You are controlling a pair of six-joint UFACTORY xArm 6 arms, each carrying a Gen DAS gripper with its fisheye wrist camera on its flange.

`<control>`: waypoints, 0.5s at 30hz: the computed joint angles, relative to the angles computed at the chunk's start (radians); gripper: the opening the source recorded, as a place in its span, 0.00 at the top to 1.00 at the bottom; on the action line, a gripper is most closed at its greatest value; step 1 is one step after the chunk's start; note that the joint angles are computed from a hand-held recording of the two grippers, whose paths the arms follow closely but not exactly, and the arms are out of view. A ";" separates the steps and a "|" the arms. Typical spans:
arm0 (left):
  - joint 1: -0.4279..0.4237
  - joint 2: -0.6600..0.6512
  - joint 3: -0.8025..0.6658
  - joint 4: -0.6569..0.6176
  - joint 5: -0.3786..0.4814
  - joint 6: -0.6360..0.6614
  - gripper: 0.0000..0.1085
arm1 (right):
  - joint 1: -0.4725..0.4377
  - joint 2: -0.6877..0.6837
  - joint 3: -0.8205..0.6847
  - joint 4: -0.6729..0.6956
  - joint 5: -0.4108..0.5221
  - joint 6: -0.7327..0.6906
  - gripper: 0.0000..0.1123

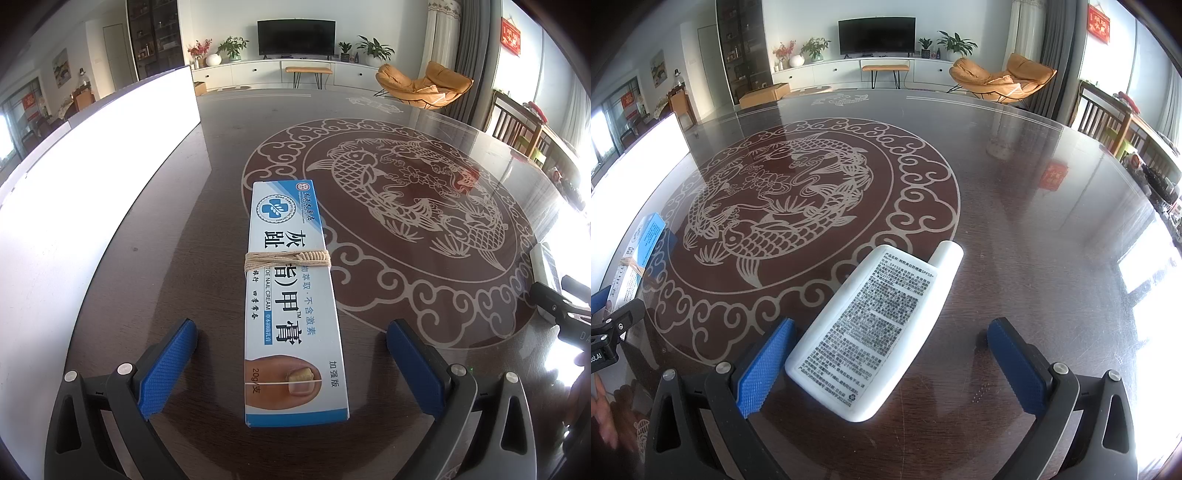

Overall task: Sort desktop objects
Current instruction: 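Grasp the white lotion bottle with right tool while left tool holds cream box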

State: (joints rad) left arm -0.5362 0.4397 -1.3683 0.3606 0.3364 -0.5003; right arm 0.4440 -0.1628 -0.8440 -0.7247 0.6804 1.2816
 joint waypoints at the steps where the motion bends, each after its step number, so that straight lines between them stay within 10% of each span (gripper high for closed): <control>1: -0.004 0.003 -0.010 -0.014 0.008 0.011 0.05 | -0.001 -0.001 0.001 0.000 -0.001 0.000 0.08; 7: -0.023 0.046 -0.129 -0.155 0.142 0.177 0.06 | -0.027 0.033 -0.069 0.238 0.051 -0.222 0.10; 9: -0.020 0.033 -0.115 -0.110 0.105 0.130 0.56 | -0.021 0.028 -0.081 0.218 0.062 -0.220 0.48; 15: -0.021 -0.092 0.069 -0.112 -0.044 0.133 0.63 | -0.011 -0.044 -0.026 0.339 0.030 -0.306 0.54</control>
State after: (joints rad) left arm -0.5573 0.3480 -1.2989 0.2490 0.2926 -0.3675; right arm 0.4331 -0.2069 -0.8696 -0.3854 0.7101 0.9761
